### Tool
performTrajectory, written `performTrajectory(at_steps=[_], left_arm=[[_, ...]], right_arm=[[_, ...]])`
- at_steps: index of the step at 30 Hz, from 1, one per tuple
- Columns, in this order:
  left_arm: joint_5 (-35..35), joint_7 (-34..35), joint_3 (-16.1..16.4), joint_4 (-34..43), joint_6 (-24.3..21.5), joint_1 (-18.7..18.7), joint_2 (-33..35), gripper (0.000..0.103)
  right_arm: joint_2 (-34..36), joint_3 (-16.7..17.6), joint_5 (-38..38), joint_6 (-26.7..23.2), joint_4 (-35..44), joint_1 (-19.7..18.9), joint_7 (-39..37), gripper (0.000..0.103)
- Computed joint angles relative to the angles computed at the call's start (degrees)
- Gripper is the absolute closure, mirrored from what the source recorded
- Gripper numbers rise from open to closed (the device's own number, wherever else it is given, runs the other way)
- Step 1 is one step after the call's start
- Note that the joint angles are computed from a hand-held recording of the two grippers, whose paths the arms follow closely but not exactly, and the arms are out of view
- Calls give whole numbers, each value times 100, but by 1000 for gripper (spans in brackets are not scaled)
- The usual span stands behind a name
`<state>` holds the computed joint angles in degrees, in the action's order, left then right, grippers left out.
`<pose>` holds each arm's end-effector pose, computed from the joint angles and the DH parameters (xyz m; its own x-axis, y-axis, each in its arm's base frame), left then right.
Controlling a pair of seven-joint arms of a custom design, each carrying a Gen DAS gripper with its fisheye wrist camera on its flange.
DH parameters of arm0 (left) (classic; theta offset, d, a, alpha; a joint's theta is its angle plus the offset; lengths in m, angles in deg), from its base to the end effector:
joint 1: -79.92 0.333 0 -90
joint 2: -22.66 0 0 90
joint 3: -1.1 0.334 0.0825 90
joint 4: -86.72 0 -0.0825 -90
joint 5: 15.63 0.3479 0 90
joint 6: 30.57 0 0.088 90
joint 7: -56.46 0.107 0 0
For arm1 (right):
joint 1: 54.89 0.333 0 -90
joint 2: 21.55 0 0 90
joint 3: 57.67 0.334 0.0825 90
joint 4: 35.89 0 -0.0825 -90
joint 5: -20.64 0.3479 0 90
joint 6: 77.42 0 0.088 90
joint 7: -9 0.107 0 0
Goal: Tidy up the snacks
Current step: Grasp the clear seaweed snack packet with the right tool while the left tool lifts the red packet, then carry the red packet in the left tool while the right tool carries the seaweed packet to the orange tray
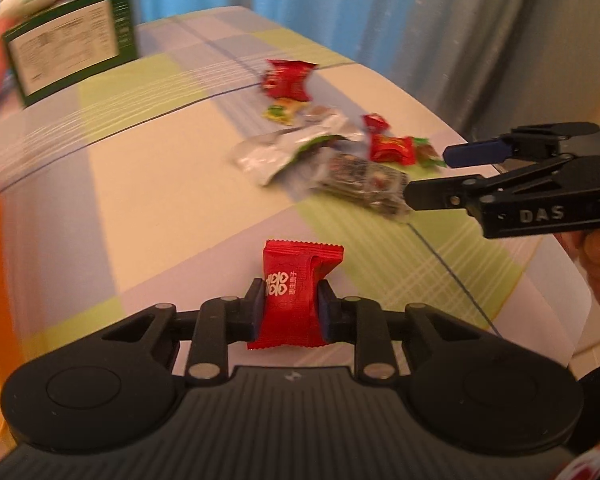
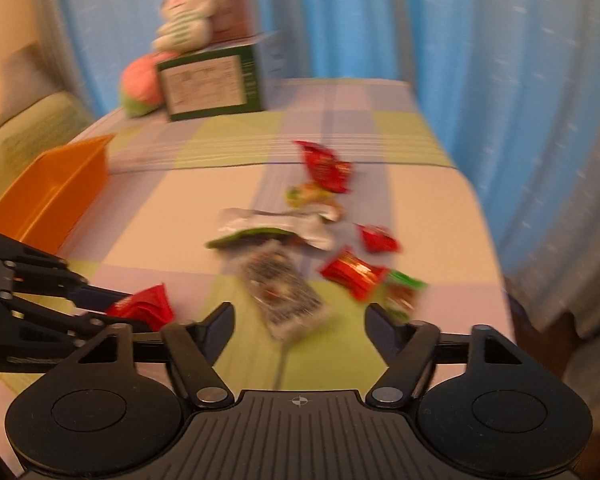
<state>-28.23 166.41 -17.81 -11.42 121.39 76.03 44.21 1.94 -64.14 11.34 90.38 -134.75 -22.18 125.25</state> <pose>0.6328 -0.2247 0.4794 -0.5293 -0.8405 0.1159 -0.7239 0.3761 -0.5784 0.6032 0.3231 0.4779 0.2289 -0.9625 -0.1454 -0.7076 -0.0619 -0.7039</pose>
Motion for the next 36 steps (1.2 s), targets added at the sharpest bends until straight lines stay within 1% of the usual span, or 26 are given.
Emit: performTrajectory(at_steps=[2,4,6,10,11,13,15,17,21,24,30,32,36], left_arm=[[-30,-234,77,-184,130,0,-131,79],[-82,-417,112,-333,258,22,-236,79],[-115,-582,135,-426,349,38,-304,79],[-233,-676,107,-602,460,116,-435,79],[-279,-659,89,-641,485,140,-461,79],[-324,-647,78,-684,511,153,-491,79],[-377,-620,65,-694,523,170,-502,79],[-429,-602,58,-722,535,180,-529,79],[-457,-594,83,-786,565,172,-607,79],[-507,-619,110,-846,576,171,-696,79],[-481,-836,277,-1029,690,130,-988,79],[-498,-877,330,-1095,728,147,-1110,82],[-440,-896,485,-1208,745,162,-1345,82]], right_arm=[[259,351,193,-123,382,-285,-544,41],[508,509,346,-322,766,-404,-955,42],[744,553,482,-502,1111,-444,-1218,43],[1114,505,575,-1011,1715,-425,-1593,49],[1168,559,643,-1125,1810,-470,-1714,51],[1292,557,700,-1323,2025,-462,-1824,52],[1346,550,758,-1437,2116,-449,-1865,56],[1357,486,768,-1490,2136,-393,-1788,63],[1254,423,801,-1586,2050,-313,-1540,64],[1050,383,762,-1553,1829,-233,-1271,64],[650,250,422,-1489,1602,51,-545,64],[565,235,288,-1454,1610,157,-263,64],[549,282,45,-1435,1798,327,89,64]])
